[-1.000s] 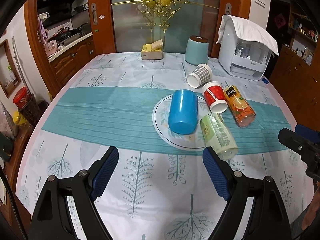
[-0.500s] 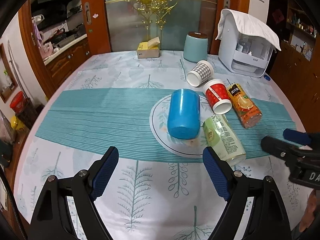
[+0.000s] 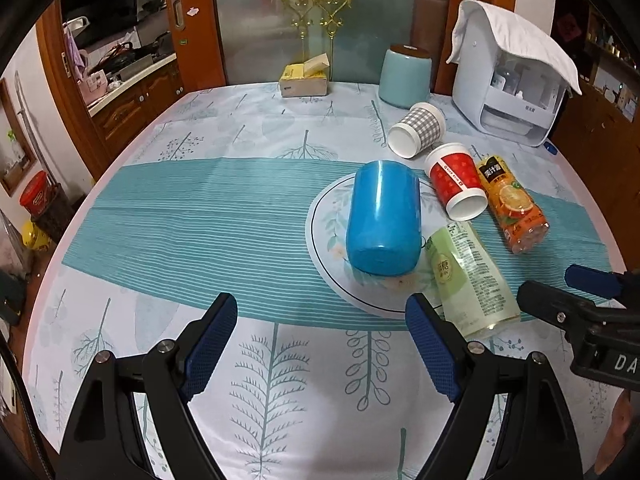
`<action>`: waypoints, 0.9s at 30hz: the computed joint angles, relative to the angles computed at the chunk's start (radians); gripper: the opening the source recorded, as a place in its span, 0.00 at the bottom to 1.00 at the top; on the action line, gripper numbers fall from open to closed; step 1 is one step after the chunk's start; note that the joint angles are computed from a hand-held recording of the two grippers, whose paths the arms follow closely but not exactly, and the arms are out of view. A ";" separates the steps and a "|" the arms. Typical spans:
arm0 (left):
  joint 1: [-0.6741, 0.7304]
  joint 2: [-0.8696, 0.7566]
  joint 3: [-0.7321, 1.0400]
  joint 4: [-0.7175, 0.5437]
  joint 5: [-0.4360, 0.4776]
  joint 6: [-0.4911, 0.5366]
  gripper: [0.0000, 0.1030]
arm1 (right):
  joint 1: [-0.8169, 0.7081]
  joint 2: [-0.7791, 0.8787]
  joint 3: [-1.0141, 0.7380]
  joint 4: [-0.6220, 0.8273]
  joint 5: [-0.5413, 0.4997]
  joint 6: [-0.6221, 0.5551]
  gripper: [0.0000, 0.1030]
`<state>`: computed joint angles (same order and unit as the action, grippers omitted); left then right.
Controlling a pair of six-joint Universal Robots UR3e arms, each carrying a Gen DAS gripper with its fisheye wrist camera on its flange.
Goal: Flip cup upright
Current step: 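Position the right gripper fingers around the green cup's body, then close the right gripper on the green cup and lift it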
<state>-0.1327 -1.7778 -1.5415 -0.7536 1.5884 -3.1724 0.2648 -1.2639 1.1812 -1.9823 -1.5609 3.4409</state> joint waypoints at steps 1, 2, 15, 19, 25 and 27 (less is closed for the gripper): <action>0.001 -0.007 0.007 -0.006 -0.007 0.005 0.82 | -0.003 0.013 -0.012 0.008 0.006 0.001 0.80; 0.001 -0.017 0.011 -0.010 -0.014 0.009 0.82 | -0.008 0.026 -0.025 0.020 0.014 0.003 0.80; 0.002 -0.120 0.062 -0.042 -0.018 0.003 0.82 | -0.069 0.175 -0.110 0.086 0.154 0.025 0.79; 0.009 -0.143 0.076 -0.051 -0.018 0.002 0.82 | -0.075 0.211 -0.147 0.114 0.193 0.022 0.65; 0.017 -0.137 0.071 -0.055 -0.029 0.006 0.82 | -0.098 0.169 -0.069 0.057 0.254 0.021 0.64; 0.022 -0.125 0.061 -0.056 -0.036 0.007 0.82 | -0.106 0.137 -0.026 0.026 0.264 0.026 0.64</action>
<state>-0.1111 -1.9032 -1.4806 -0.8099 1.5519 -3.1656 0.1583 -1.1264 1.1556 -1.9561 -1.2971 3.4672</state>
